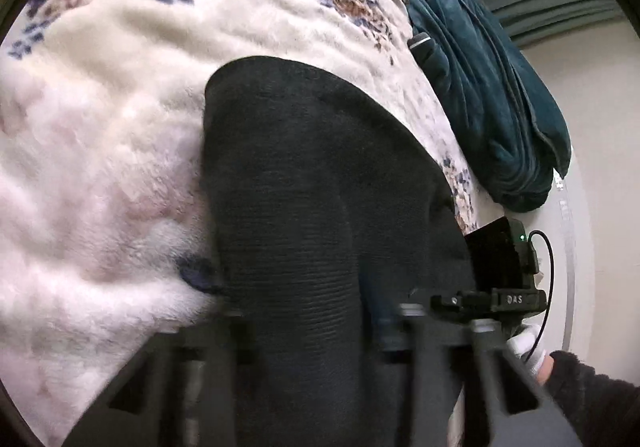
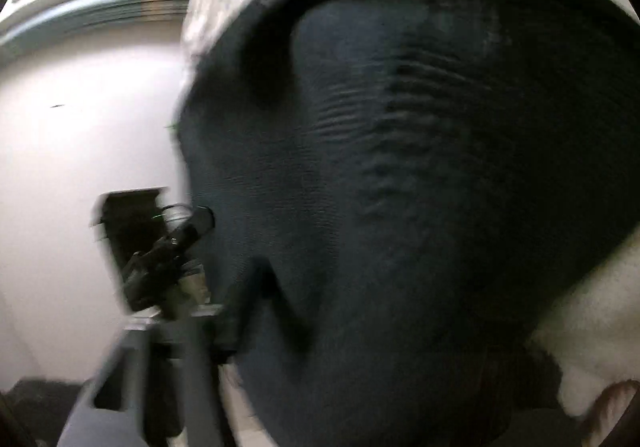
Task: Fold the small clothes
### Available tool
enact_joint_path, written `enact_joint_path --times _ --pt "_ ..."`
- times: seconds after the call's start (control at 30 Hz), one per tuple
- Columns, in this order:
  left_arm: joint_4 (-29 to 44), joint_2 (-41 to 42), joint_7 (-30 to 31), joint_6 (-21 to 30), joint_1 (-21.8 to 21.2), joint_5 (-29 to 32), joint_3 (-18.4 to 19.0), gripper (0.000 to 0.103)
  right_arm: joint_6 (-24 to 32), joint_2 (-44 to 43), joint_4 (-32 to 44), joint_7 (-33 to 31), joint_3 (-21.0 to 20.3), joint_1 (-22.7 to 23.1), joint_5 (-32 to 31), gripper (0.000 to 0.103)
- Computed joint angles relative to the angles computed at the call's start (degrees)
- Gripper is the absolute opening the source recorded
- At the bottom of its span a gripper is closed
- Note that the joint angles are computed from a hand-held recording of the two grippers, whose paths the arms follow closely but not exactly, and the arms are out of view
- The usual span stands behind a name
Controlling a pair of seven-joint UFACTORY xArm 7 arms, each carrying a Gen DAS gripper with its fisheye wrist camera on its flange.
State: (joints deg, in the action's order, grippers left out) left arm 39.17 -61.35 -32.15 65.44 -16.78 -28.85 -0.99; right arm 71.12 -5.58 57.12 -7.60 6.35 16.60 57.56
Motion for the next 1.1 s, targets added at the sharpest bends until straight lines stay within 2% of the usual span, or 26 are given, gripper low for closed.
enact_joint_path --times 0.1,0.2,0.43,0.57,0.73,0.9,1.1 --pt "2.0 0.8 -0.6 1.0 0.1 0.8 -0.5 0.022 -2.0 -1.9 -0.5 1.8 0.3 0.2 -0.7 0.032" --pt "5.8 3.6 -0.2 2.4 -0.3 1.9 -1.0 0.021 -3.4 -3.5 -0.4 3.2 0.2 0.7 -1.6 0.028" --pt "15.5 11.9 3.1 2.8 -0.6 2.2 1.0 0.021 -5.5 -6.0 1.5 6.5 -0.6 1.7 0.3 0.026" --pt "22.0 18.8 7.1 3.0 -0.2 2.8 2.6 0.021 -7.1 -3.1 7.0 8.8 -0.8 1.6 -0.1 0.026" --pt "31.2 30.5 14.4 1.7 1.4 2.4 5.0 0.021 -7.5 7.5 20.7 10.9 0.0 0.3 -2.4 0.025" --pt "39.1 41.6 20.2 1.2 4.3 0.5 5.8 0.021 -7.4 20.9 36.5 13.7 2.4 -2.0 -7.1 0.026" --pt "48.2 53.1 26.6 5.2 8.5 -1.9 5.5 0.021 -3.3 34.7 53.6 18.5 4.9 -4.9 -14.2 0.025"
